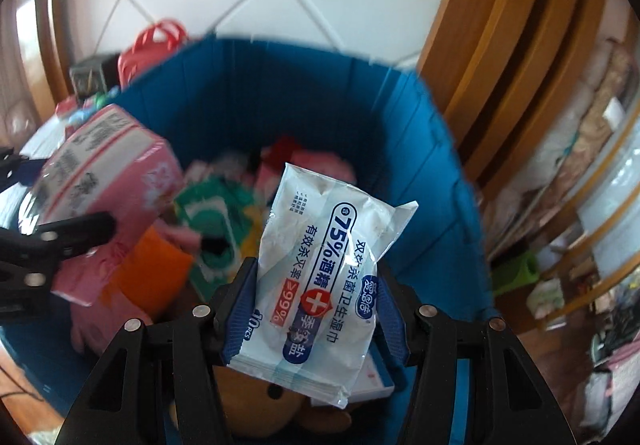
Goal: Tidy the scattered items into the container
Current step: 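Lower both grippers into the crate and open them to release the items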
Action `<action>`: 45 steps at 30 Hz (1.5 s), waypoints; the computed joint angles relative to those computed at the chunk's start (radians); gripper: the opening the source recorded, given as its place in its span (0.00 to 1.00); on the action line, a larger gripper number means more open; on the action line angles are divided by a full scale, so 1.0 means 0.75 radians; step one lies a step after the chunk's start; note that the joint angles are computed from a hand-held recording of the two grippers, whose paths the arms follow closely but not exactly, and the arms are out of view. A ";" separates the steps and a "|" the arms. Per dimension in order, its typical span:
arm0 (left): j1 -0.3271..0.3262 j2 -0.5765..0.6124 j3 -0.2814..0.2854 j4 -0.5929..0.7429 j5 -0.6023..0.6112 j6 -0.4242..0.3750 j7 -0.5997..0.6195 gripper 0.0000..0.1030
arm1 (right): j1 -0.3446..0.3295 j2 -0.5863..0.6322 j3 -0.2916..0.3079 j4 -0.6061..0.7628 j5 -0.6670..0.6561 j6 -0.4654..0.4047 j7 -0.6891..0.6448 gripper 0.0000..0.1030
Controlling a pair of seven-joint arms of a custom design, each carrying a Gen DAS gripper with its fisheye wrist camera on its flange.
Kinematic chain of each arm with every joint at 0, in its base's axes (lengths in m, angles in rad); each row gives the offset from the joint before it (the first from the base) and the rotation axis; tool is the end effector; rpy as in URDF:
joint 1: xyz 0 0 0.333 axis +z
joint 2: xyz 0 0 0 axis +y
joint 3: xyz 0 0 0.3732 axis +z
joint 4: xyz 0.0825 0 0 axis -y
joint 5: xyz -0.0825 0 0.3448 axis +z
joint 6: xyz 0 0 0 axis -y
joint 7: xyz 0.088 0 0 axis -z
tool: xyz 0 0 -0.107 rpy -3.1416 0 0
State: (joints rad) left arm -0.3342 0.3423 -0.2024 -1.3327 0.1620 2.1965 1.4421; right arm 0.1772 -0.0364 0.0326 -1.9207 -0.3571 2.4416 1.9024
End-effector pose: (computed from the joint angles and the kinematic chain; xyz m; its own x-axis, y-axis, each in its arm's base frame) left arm 0.6040 -0.3180 0.6579 -0.4165 -0.9087 -0.0284 -0.7762 0.3717 -0.5092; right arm 0.5415 0.1151 0.6369 0.0368 -0.9867 0.1583 -0.8162 -0.1211 -0.5650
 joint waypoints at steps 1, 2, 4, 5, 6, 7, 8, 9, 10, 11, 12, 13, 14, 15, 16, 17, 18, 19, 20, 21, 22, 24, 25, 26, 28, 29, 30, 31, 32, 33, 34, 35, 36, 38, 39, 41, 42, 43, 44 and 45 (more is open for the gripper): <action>-0.016 0.030 0.003 0.041 0.014 -0.049 -0.010 0.73 | -0.002 0.011 -0.006 -0.002 0.039 -0.010 -0.038 0.53; -0.026 0.053 0.005 0.069 0.023 -0.086 -0.014 0.73 | -0.003 0.021 -0.009 -0.002 0.073 -0.022 -0.066 0.53; -0.058 0.074 0.019 0.092 0.073 -0.118 -0.038 0.73 | -0.009 0.037 -0.021 0.008 0.174 -0.070 -0.135 0.53; -0.065 0.073 0.021 0.092 0.086 -0.122 -0.045 0.73 | -0.013 0.039 -0.025 0.013 0.223 -0.078 -0.164 0.53; -0.068 0.072 0.020 0.092 0.088 -0.129 -0.049 0.73 | -0.016 0.037 -0.027 0.011 0.242 -0.076 -0.180 0.54; -0.070 0.069 0.018 0.092 0.090 -0.136 -0.053 0.73 | -0.016 0.039 -0.026 0.015 0.246 -0.092 -0.189 0.54; -0.073 0.066 0.015 0.089 0.091 -0.142 -0.050 0.73 | -0.014 0.048 -0.024 0.026 0.251 -0.121 -0.201 0.53; -0.072 0.063 0.012 0.084 0.090 -0.141 -0.044 0.74 | -0.012 0.057 -0.021 0.039 0.249 -0.143 -0.207 0.53; -0.069 0.071 0.013 0.090 0.091 -0.137 -0.036 0.74 | -0.009 0.064 -0.020 0.051 0.231 -0.161 -0.201 0.54; -0.070 0.071 0.013 0.084 0.096 -0.126 -0.035 0.74 | -0.006 0.065 -0.018 0.054 0.222 -0.175 -0.199 0.54; -0.072 0.065 0.014 0.069 0.103 -0.112 -0.034 0.75 | -0.004 0.072 -0.018 0.066 0.224 -0.190 -0.204 0.54; -0.074 0.062 0.015 0.058 0.111 -0.099 -0.036 0.75 | -0.003 0.076 -0.018 0.074 0.224 -0.197 -0.201 0.55; -0.078 0.065 0.015 0.058 0.118 -0.093 -0.037 0.75 | -0.002 0.075 -0.020 0.076 0.220 -0.200 -0.195 0.56; -0.082 0.067 0.016 0.057 0.124 -0.088 -0.039 0.75 | -0.003 0.078 -0.022 0.083 0.220 -0.206 -0.194 0.58; -0.084 0.063 0.015 0.052 0.128 -0.085 -0.040 0.75 | -0.002 0.080 -0.022 0.089 0.218 -0.215 -0.192 0.58; -0.086 0.060 0.013 0.050 0.129 -0.082 -0.039 0.75 | -0.001 0.081 -0.022 0.092 0.210 -0.220 -0.186 0.59; -0.086 0.053 0.012 0.042 0.130 -0.071 -0.039 0.75 | 0.000 0.078 -0.022 0.091 0.200 -0.220 -0.179 0.64; -0.087 0.043 0.013 0.029 0.135 -0.051 -0.044 0.75 | 0.002 0.073 -0.021 0.087 0.181 -0.220 -0.164 0.69; -0.087 0.032 0.014 0.014 0.142 -0.031 -0.050 0.75 | 0.004 0.070 -0.021 0.086 0.160 -0.222 -0.146 0.71; -0.086 0.023 0.014 0.002 0.147 -0.013 -0.054 0.75 | 0.004 0.065 -0.021 0.083 0.149 -0.220 -0.134 0.76; -0.083 0.013 0.014 -0.009 0.148 0.004 -0.057 0.76 | 0.004 0.061 -0.020 0.076 0.149 -0.210 -0.130 0.79; -0.075 0.002 0.009 -0.021 0.138 0.015 -0.056 0.76 | 0.002 0.052 -0.020 0.066 0.146 -0.195 -0.125 0.86; -0.069 -0.006 0.007 -0.030 0.131 0.023 -0.055 0.76 | 0.003 0.040 -0.019 0.054 0.130 -0.185 -0.116 0.91; -0.065 -0.011 0.007 -0.037 0.127 0.031 -0.057 0.76 | 0.003 0.028 -0.017 0.042 0.120 -0.178 -0.113 0.94; -0.051 -0.028 0.002 -0.056 0.101 0.054 -0.064 0.76 | 0.004 0.001 -0.012 0.011 0.116 -0.171 -0.125 1.00; -0.040 -0.036 -0.006 -0.064 0.073 0.072 -0.059 0.76 | 0.005 -0.015 -0.009 -0.006 0.112 -0.168 -0.132 1.00; -0.026 -0.044 -0.016 -0.075 0.039 0.100 -0.048 0.76 | 0.005 -0.031 -0.006 -0.024 0.109 -0.162 -0.135 1.00; -0.015 -0.050 -0.025 -0.085 0.007 0.132 -0.038 0.76 | 0.005 -0.045 -0.003 -0.041 0.109 -0.157 -0.138 1.00; -0.013 -0.046 -0.028 -0.076 -0.008 0.139 -0.032 0.76 | 0.003 -0.054 -0.002 -0.055 0.113 -0.147 -0.143 1.00; -0.019 -0.035 -0.026 -0.051 -0.009 0.124 -0.035 0.76 | 0.002 -0.063 -0.002 -0.068 0.121 -0.138 -0.147 1.00; -0.020 -0.028 -0.026 -0.036 -0.019 0.119 -0.040 0.76 | 0.000 -0.073 -0.001 -0.080 0.126 -0.130 -0.147 1.00; -0.020 -0.025 -0.026 -0.031 -0.032 0.121 -0.046 0.76 | -0.003 -0.083 -0.001 -0.091 0.130 -0.120 -0.143 1.00; -0.016 -0.024 -0.031 -0.031 -0.050 0.126 -0.039 0.76 | -0.007 -0.095 -0.001 -0.104 0.133 -0.110 -0.139 1.00; -0.004 -0.014 -0.048 -0.045 -0.084 0.184 0.023 0.77 | -0.015 -0.111 -0.001 -0.125 0.137 -0.091 -0.132 1.00; -0.026 0.004 -0.029 -0.017 -0.048 0.144 -0.001 0.77 | -0.019 -0.120 0.000 -0.134 0.138 -0.087 -0.128 1.00; -0.034 0.011 -0.026 -0.004 -0.053 0.094 -0.026 0.77 | -0.028 -0.132 0.002 -0.147 0.130 -0.085 -0.114 1.00; -0.019 -0.004 -0.041 -0.035 -0.085 0.128 0.006 0.77 | -0.031 -0.138 0.002 -0.158 0.129 -0.077 -0.110 1.00; -0.025 -0.025 -0.034 -0.067 -0.073 0.159 -0.006 0.77 | -0.034 -0.145 0.002 -0.168 0.132 -0.071 -0.111 1.00; -0.030 -0.050 -0.028 -0.105 -0.054 0.202 -0.019 0.77 | -0.037 -0.150 0.002 -0.174 0.134 -0.070 -0.108 1.00; -0.040 -0.066 -0.021 -0.129 -0.027 0.228 -0.033 0.77 | -0.041 -0.153 0.002 -0.179 0.132 -0.069 -0.104 1.00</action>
